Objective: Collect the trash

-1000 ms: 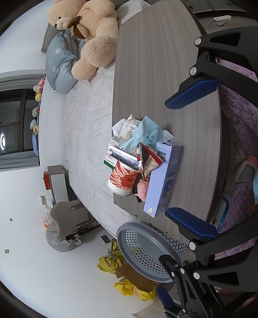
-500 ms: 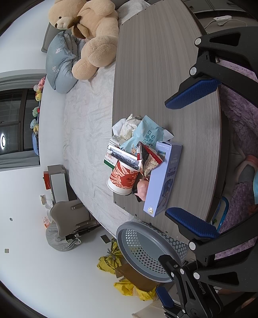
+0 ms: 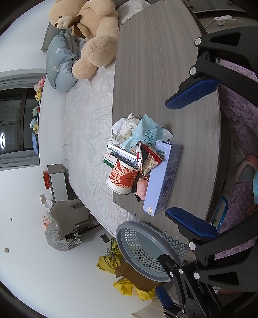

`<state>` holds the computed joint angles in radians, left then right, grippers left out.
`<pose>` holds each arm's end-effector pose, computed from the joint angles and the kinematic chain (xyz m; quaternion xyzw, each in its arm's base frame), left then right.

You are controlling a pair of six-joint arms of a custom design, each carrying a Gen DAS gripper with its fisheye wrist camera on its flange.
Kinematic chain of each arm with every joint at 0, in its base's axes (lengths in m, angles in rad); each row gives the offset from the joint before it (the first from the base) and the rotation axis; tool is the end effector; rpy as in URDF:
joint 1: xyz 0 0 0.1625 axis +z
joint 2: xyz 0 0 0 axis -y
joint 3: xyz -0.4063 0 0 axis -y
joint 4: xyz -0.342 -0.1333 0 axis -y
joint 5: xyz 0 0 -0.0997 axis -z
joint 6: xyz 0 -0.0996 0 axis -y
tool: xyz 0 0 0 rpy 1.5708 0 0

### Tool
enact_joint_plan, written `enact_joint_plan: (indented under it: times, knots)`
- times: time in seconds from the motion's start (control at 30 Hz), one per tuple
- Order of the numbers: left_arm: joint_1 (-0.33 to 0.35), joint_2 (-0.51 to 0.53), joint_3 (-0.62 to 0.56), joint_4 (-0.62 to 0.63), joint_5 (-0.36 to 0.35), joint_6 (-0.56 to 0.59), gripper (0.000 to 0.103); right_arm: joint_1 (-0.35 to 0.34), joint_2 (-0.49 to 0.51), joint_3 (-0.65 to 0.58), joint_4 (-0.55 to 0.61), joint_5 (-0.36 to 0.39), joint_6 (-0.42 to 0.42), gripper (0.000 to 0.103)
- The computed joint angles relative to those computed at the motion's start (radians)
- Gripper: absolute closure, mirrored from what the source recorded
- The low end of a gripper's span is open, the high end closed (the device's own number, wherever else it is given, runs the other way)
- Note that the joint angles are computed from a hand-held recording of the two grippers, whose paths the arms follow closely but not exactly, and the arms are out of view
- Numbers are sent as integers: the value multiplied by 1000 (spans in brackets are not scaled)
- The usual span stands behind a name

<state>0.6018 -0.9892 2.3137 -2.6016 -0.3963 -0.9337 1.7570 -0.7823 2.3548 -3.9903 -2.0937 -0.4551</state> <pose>-0.1947 -0.4069 0.1047 0.0956 0.8219 -0.3756 0.4174 0.1596 -0.3956 0.1245 0.1768 -0.8693 0.3618 0.2867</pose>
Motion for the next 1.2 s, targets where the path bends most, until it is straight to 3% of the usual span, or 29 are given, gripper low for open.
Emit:
enact_joint_plan:
  times: [0.43, 0.97, 1.2]
  knots:
    - [15, 9, -4, -27, -22, 11, 6, -8, -6, -1, 12, 2, 2, 8]
    - [84, 109, -40, -226, -53, 188, 6, -117, -14, -35, 73, 54, -25, 8]
    - [103, 139, -55, -281, -51, 225, 6, -160, -4, -76, 95, 21, -14, 8]
